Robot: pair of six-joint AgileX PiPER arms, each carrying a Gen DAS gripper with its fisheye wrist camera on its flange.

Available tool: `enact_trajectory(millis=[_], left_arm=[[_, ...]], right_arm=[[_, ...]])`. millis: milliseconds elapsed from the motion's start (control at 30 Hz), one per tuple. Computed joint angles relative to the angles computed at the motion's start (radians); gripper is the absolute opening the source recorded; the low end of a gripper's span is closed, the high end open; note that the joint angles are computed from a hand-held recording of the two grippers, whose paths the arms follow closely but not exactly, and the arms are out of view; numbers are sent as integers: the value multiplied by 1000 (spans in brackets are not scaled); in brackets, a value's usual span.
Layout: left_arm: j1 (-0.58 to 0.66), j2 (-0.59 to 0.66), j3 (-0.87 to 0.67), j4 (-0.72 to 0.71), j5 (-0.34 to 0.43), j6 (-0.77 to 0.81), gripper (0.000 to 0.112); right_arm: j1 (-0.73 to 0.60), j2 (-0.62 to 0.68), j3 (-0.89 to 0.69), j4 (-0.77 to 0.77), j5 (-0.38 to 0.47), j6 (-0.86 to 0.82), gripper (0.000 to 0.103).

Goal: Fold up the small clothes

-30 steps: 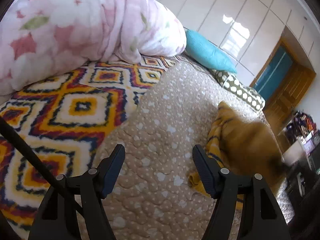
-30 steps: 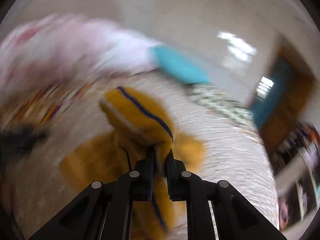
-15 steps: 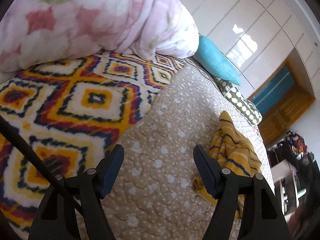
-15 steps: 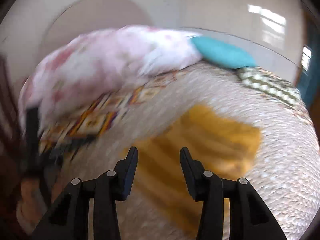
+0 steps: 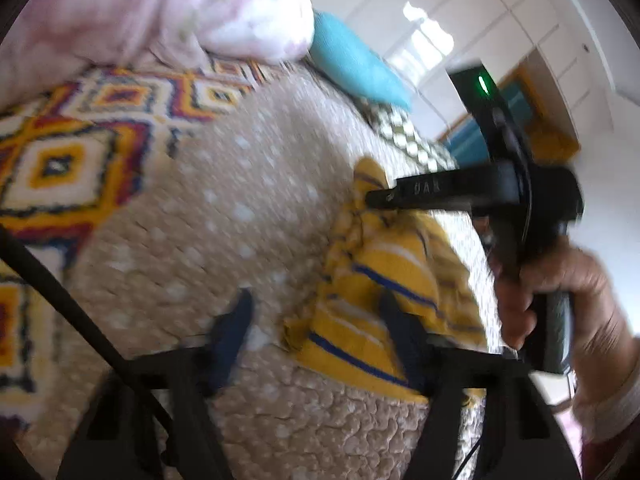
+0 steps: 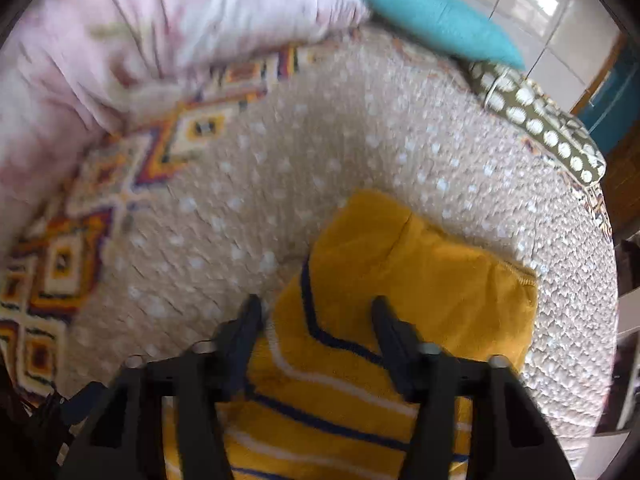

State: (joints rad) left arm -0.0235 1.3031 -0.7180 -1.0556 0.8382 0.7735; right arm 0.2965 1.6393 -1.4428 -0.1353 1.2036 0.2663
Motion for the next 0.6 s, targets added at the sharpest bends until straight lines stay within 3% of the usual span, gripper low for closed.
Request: enact_trajectory(millis=[67, 133, 333, 433, 467, 533, 567, 600], left_arm=[[-39, 36, -12, 33, 8, -29, 18], [-80, 24, -5, 71, -44, -66, 18], [-119, 17, 3, 105, -99, -89, 18], [-109, 22, 11, 88, -98, -67, 21], [-96, 22, 11, 83, -86, -60, 23], [-66, 33, 11, 64, -57, -45, 27], [-46, 42, 8, 52, -31, -35, 27], [-13, 57, 5, 29, 9, -14, 27]], right_arm=[[5, 3, -23, -29, 7, 3, 8], [18, 16, -54, -62, 3, 17, 7], [51, 115, -78, -100, -21, 70, 7], [6, 56, -46, -32, -64, 47, 12], [-29, 11, -24, 16, -83, 20, 19], [-113, -108, 37, 110, -119, -28, 46], [-179, -206, 96, 151, -144, -47, 69], [-238, -283, 146, 175, -160, -62, 82]])
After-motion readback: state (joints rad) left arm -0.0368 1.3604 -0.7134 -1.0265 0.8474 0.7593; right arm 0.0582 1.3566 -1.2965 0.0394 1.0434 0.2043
